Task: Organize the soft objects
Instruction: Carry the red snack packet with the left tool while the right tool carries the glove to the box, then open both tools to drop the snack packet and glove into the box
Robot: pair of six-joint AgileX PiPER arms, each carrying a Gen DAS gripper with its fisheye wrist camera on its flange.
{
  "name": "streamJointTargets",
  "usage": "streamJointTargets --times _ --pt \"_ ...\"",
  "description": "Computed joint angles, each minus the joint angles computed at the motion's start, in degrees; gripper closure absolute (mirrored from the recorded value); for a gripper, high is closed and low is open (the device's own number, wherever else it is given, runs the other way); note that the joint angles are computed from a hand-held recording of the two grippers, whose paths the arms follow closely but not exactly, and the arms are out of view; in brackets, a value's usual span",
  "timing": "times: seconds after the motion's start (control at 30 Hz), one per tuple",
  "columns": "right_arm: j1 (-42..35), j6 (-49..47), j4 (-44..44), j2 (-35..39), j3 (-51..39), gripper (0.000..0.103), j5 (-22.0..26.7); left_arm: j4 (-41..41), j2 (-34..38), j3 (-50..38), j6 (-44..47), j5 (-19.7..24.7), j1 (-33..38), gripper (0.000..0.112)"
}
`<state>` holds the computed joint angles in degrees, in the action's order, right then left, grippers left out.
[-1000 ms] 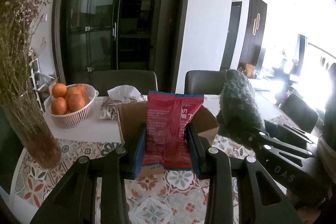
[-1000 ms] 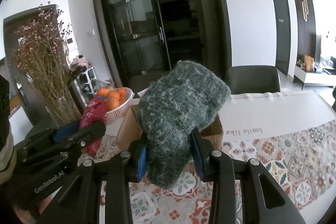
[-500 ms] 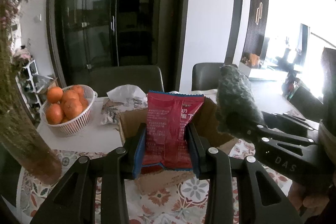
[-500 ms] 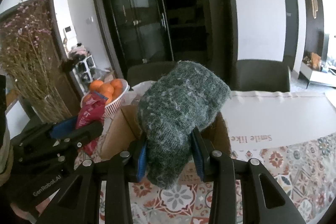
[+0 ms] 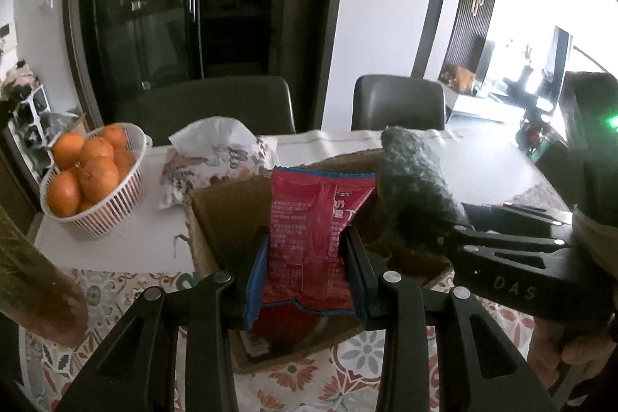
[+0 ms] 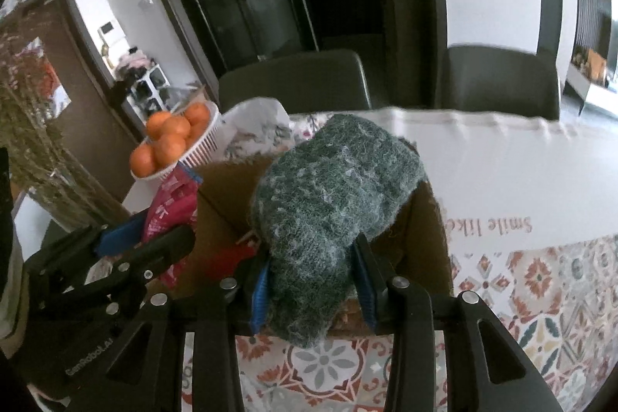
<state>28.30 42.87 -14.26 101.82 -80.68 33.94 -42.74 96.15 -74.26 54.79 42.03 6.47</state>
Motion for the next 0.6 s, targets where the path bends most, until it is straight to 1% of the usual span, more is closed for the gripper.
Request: streamJointTargets --times 0.07,0.13,0.2,0.23,0.3,0.33,0.37,0.43,0.53,0.6 --pt "-1.17 -2.81 3.33 1.16 -0.32 0.063 0.17 1.63 1.39 -1.1 -1.31 0.12 -0.69 0.075" --pt "-1.73 -4.22 4.98 2.1 -0.67 0.057 0.39 2.91 2.46 -1.84 -2.28 0.11 -1.23 0.075" --pt "-2.15 -4.27 5.48 2.92 -1.0 0.054 0.96 4.74 3.78 -2.96 -3.89 0.71 -1.88 0.075" --pt "-2.27 -4.34 5.63 3.48 -1.61 0.05 1.34 5.81 4.35 -3.36 -4.66 0.96 -2.23 0.074" --pt "-2.71 -4.58 5.83 4.19 -2.43 0.05 2.04 7.0 4.67 -3.47 -5.3 0.72 -2.7 0.068" --pt "-2.98 -5.24 6.44 4.44 -2.61 0.049 2.12 7.59 4.54 -3.18 -5.73 0.32 -2.88 0.061" --pt "-3.08 -5.75 6.94 4.72 -2.91 0.049 2.35 7.86 4.56 -3.31 -6.05 0.24 -2.93 0.057" --pt "-2.97 -5.61 6.53 5.11 -3.64 0.044 3.01 8.1 3.97 -2.79 -6.47 -0.47 -2.79 0.052" --pt "-2.03 -1.8 2.83 3.86 -2.69 0.044 3.55 10.21 2.92 -1.98 -8.08 -1.97 -2.86 0.051" --pt "-1.03 0.48 0.27 2.74 -2.02 0.044 3.54 11.2 2.13 -1.54 -9.09 -2.21 -2.66 0.051"
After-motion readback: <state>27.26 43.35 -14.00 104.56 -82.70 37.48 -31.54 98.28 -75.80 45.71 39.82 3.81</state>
